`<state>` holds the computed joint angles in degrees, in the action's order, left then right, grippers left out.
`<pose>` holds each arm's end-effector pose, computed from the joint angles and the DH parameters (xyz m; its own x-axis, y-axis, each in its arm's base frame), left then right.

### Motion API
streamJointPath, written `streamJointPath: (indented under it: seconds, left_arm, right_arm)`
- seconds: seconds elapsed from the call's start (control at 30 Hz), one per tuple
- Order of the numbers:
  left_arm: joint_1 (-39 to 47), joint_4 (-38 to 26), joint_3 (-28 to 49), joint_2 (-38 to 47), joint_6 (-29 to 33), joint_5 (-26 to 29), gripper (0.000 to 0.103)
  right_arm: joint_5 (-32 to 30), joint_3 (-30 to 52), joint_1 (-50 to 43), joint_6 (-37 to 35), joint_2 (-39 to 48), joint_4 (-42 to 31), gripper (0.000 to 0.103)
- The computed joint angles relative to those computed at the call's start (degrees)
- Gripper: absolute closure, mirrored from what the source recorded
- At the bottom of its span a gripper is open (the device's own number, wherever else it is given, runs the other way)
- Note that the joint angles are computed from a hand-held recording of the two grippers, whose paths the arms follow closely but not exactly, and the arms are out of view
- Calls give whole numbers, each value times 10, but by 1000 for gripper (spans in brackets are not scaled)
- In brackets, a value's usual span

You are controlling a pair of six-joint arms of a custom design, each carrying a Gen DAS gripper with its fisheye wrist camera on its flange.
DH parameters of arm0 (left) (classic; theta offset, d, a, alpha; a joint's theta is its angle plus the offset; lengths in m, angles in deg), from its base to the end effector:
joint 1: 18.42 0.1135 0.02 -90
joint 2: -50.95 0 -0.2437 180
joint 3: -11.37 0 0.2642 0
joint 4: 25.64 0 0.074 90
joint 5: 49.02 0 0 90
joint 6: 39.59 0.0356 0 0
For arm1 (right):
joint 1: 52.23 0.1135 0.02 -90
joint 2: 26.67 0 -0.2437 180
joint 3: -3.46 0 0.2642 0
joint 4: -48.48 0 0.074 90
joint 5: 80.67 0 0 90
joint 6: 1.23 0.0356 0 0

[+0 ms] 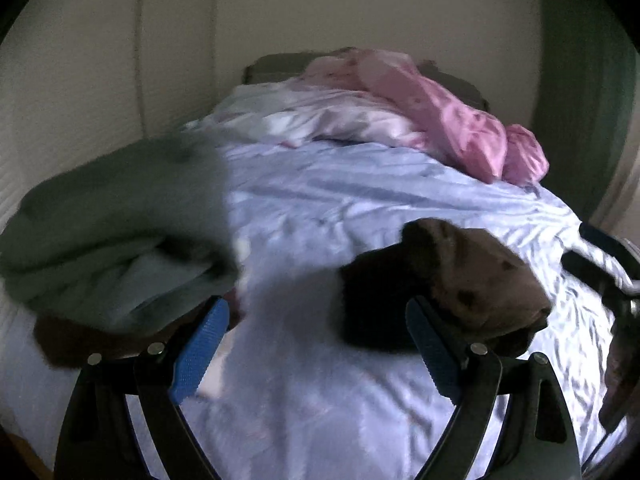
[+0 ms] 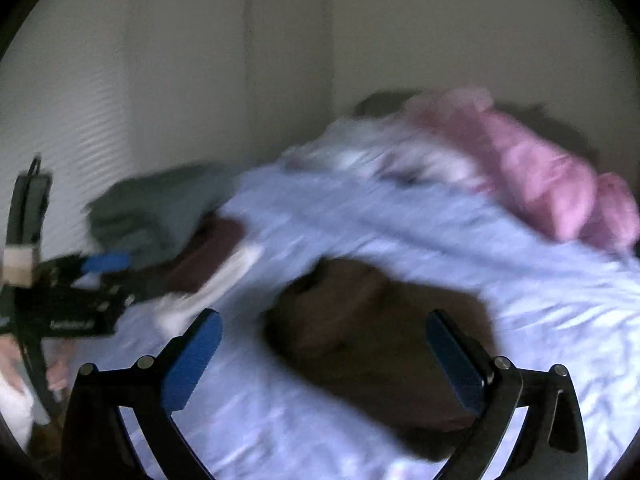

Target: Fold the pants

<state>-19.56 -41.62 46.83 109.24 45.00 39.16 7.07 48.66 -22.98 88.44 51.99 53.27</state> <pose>0.2208 -0.0033 0.1496 -0.6234 -0.0818 -0.7776 -0.0639 0.9965 -0.0537 0.2511 0.1423 0.1542 -0.4156 -0.2393 -0.8775 -0.5208 0.8535 0.0139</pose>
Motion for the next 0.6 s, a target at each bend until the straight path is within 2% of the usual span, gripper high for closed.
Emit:
streamJointPath:
  seconds: [0.1, 0.23, 0.33, 0.47, 0.6]
  left_arm:
    - [-38, 32, 63, 108, -10, 35, 12]
    - [-89, 78, 117, 199, -19, 24, 15]
    - [-108, 88, 166, 261, -21, 33, 21]
    - [-104, 71, 227, 337, -50, 68, 39]
    - [-111, 48, 272, 401, -60, 40, 47]
  right_arm:
    - [11, -10, -65, 14, -4, 29, 0]
    - [-18, 33, -138, 59, 51, 14, 0]
    - [-33, 55, -171, 95, 93, 8, 0]
    - [-43, 62, -196, 125, 135, 30, 0]
    - [-75, 65, -218, 141, 153, 27, 0]
